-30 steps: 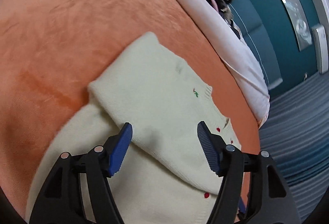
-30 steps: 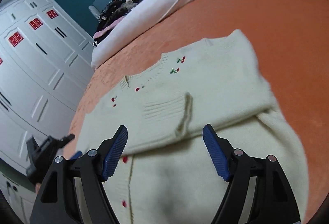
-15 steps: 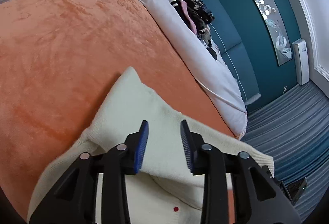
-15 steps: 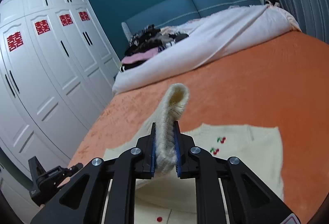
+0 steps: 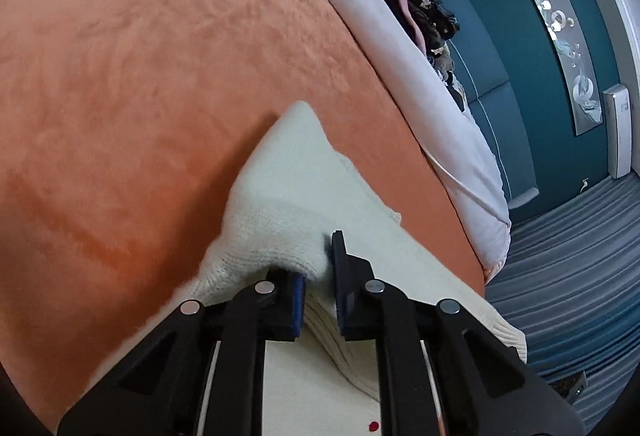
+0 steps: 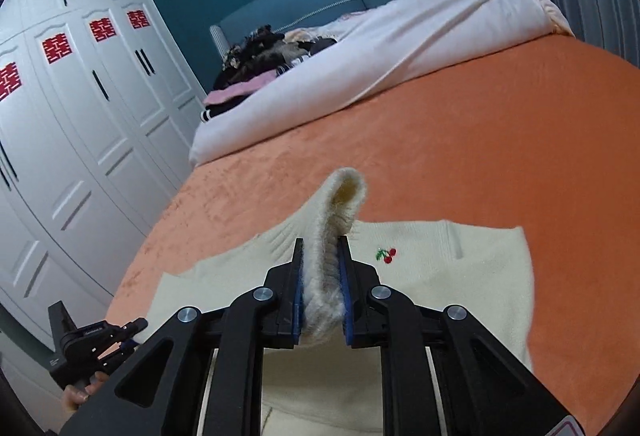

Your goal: Fold small clothes

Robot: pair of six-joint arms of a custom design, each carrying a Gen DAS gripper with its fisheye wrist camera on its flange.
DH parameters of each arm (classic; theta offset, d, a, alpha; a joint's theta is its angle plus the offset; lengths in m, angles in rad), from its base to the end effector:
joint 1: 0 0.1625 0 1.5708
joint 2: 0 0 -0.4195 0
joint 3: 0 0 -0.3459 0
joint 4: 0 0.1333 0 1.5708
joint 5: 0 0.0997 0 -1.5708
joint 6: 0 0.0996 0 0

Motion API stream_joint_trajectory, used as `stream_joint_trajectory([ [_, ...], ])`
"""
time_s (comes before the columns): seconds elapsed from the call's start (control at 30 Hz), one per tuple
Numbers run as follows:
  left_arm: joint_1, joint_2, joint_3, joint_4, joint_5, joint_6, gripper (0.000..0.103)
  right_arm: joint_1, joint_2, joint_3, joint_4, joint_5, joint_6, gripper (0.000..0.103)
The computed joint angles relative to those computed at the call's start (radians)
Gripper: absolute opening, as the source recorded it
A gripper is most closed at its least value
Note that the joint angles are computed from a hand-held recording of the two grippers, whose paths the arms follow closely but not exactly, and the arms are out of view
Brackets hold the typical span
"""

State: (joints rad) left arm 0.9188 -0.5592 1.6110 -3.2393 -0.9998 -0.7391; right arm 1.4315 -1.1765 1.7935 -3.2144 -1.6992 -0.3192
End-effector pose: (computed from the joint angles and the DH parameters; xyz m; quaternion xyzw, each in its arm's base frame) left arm -0.2499 -0.6358 0.0740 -0.1252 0.9097 -0.3955 0.0194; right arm 0.0389 -0.5905 0.3838 0.0467 -0.8686 0.4645 0.1658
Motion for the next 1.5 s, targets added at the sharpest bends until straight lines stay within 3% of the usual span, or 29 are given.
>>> stream_joint_trajectory([
  [0.03, 0.002, 0.004, -0.004, 0.028, 0.012, 0.018, 0.011, -0.011, 0.011, 0.0, 0.012, -0.029, -0.009, 0.014],
  [0.13, 0.013, 0.032, -0.012, 0.121, 0.067, 0.032, 0.013, -0.054, 0.106, -0.056, 0.148, -0.216, 0.014, 0.014],
  [0.2, 0.008, 0.046, 0.014, 0.036, 0.083, 0.096, 0.013, -0.058, 0.102, -0.024, 0.093, -0.206, 0.006, 0.015],
  [0.3, 0.005, 0.055, 0.028, -0.005, 0.1, 0.138, 0.013, -0.038, 0.063, -0.006, 0.087, -0.173, 0.077, 0.018],
  [0.4, -0.001, 0.071, 0.041, -0.067, 0.119, 0.185, 0.014, -0.005, 0.048, 0.039, -0.051, -0.19, 0.071, 0.023],
  [0.57, 0.003, 0.081, 0.059, -0.143, 0.109, 0.217, 0.014, 0.009, 0.049, 0.067, -0.124, -0.113, 0.06, 0.021],
  [0.63, 0.003, 0.086, 0.06, -0.161, 0.106, 0.223, 0.015, 0.004, 0.039, 0.063, -0.061, -0.083, 0.036, 0.017],
  [0.7, 0.004, 0.089, 0.063, -0.179, 0.1, 0.231, 0.015, 0.014, 0.093, 0.009, 0.039, -0.17, 0.007, 0.016],
  [0.77, 0.006, 0.093, 0.064, -0.191, 0.098, 0.238, 0.015, 0.006, 0.156, -0.021, 0.041, -0.245, -0.027, 0.012],
  [0.83, 0.005, 0.096, 0.064, -0.199, 0.1, 0.244, 0.015, 0.023, 0.148, -0.034, 0.05, -0.242, -0.003, 0.015],
  [0.9, 0.005, 0.099, 0.063, -0.206, 0.102, 0.249, 0.015, 0.036, 0.129, -0.033, 0.052, -0.158, 0.018, 0.015],
  [0.93, 0.005, 0.1, 0.063, -0.207, 0.103, 0.251, 0.015, 0.049, 0.134, -0.043, 0.055, -0.15, 0.008, 0.015],
  [1.0, 0.005, 0.102, 0.064, -0.213, 0.101, 0.253, 0.015, 0.068, 0.171, -0.083, 0.071, -0.152, -0.023, 0.015],
  [1.07, 0.006, 0.102, 0.064, -0.215, 0.098, 0.252, 0.015, 0.073, 0.233, -0.159, 0.138, -0.232, -0.034, 0.014],
  [1.13, 0.008, 0.101, 0.065, -0.216, 0.092, 0.251, 0.016, 0.042, 0.265, -0.192, 0.156, -0.22, -0.017, 0.006],
  [1.2, 0.009, 0.097, 0.065, -0.209, 0.088, 0.245, 0.016, 0.04, 0.232, -0.191, 0.196, -0.204, 0.065, 0.004],
  [1.23, 0.009, 0.091, 0.065, -0.196, 0.083, 0.237, 0.016, 0.044, 0.202, -0.169, 0.192, -0.208, 0.1, 0.013],
  [1.3, 0.004, 0.057, 0.078, -0.129, 0.074, 0.2, 0.016, 0.034, 0.101, -0.058, 0.142, -0.148, 0.117, 0.014],
  [1.37, -0.027, -0.01, 0.145, -0.078, 0.098, 0.176, 0.029, 0.014, -0.026, 0.075, 0.091, -0.147, 0.093, 0.019],
  [1.43, -0.079, -0.091, 0.259, -0.053, 0.157, 0.152, 0.061, -0.037, -0.186, 0.224, 0.072, -0.148, 0.072, 0.042],
  [1.5, -0.139, -0.197, 0.399, -0.001, 0.216, 0.086, 0.076, -0.117, -0.361, 0.366, 0.097, -0.129, 0.045, 0.054],
])
